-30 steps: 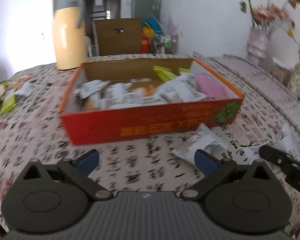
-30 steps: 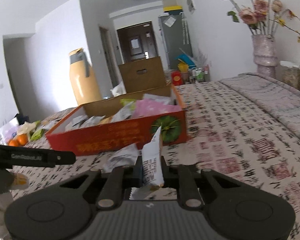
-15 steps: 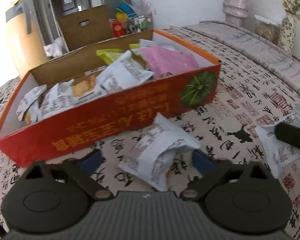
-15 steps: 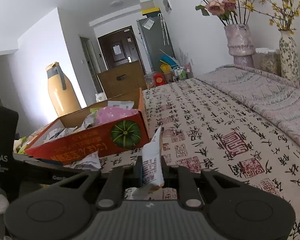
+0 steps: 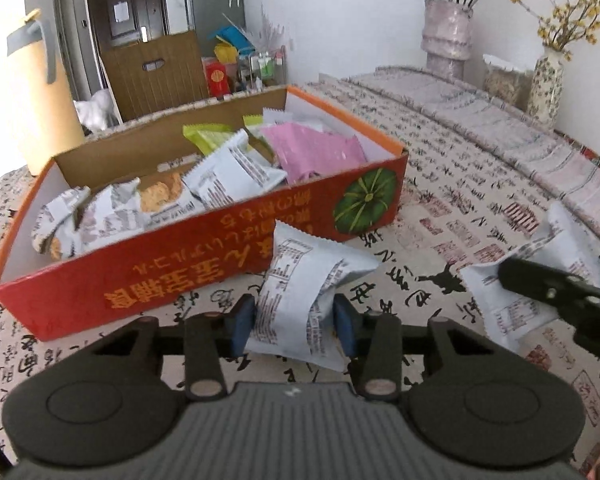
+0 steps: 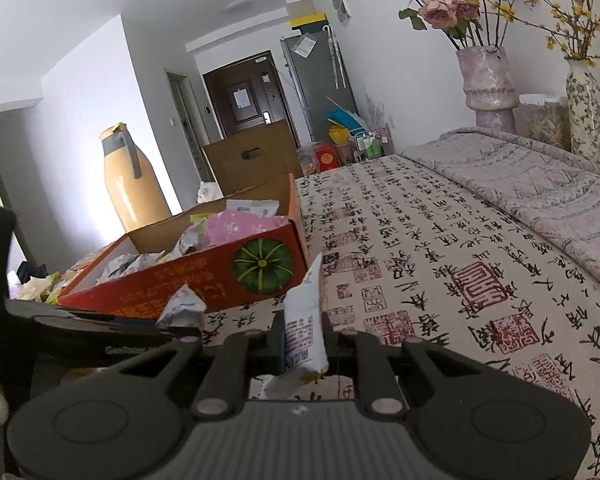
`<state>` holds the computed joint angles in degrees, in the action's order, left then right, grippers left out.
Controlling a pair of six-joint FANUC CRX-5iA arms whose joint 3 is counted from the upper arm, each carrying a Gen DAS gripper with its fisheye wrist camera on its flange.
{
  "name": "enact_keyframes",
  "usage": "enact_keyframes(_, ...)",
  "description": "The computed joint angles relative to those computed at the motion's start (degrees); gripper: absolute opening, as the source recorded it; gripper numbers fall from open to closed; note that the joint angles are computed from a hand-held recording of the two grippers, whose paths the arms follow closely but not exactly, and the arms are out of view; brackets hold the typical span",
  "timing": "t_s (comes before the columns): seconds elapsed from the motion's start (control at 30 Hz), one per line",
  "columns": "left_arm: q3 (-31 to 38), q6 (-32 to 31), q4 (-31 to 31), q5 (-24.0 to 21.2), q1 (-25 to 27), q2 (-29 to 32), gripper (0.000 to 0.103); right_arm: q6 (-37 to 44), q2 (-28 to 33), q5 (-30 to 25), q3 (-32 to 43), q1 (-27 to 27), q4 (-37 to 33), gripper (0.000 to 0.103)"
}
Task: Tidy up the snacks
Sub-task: 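Grasp a white wrapped packet with the left tool while the right tool holds its packet, then carry both white packets over the cardboard box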
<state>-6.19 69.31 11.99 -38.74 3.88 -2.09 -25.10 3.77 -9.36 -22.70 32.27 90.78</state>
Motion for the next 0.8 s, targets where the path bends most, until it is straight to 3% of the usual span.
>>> enact_keyframes(0.37,-4.56,-4.54,8.04,6.28,4.25,-5.32,0.043,4.4,2.19,0.89,4.6,2.47,-2.45,0.014)
enact_keyframes(0.63,-1.62,0.32,6.8,8.86,6.87,-3.91,0.043,5.18,7.99,1.75,13.27,3.71,-1.53,0.014)
enact_keyframes(0.73,1.12,3.96,4.24,8.73,7.62,-2.24,0.043,9.97,11.0,1.33,17.79,4.92,-5.83,0.014)
enact_keyframes(0.8,2.45,5.69,3.09,8.79,8.19,-1.29,0.043,17.56,13.3,-0.11,21.54,6.64,-13.3,0.014)
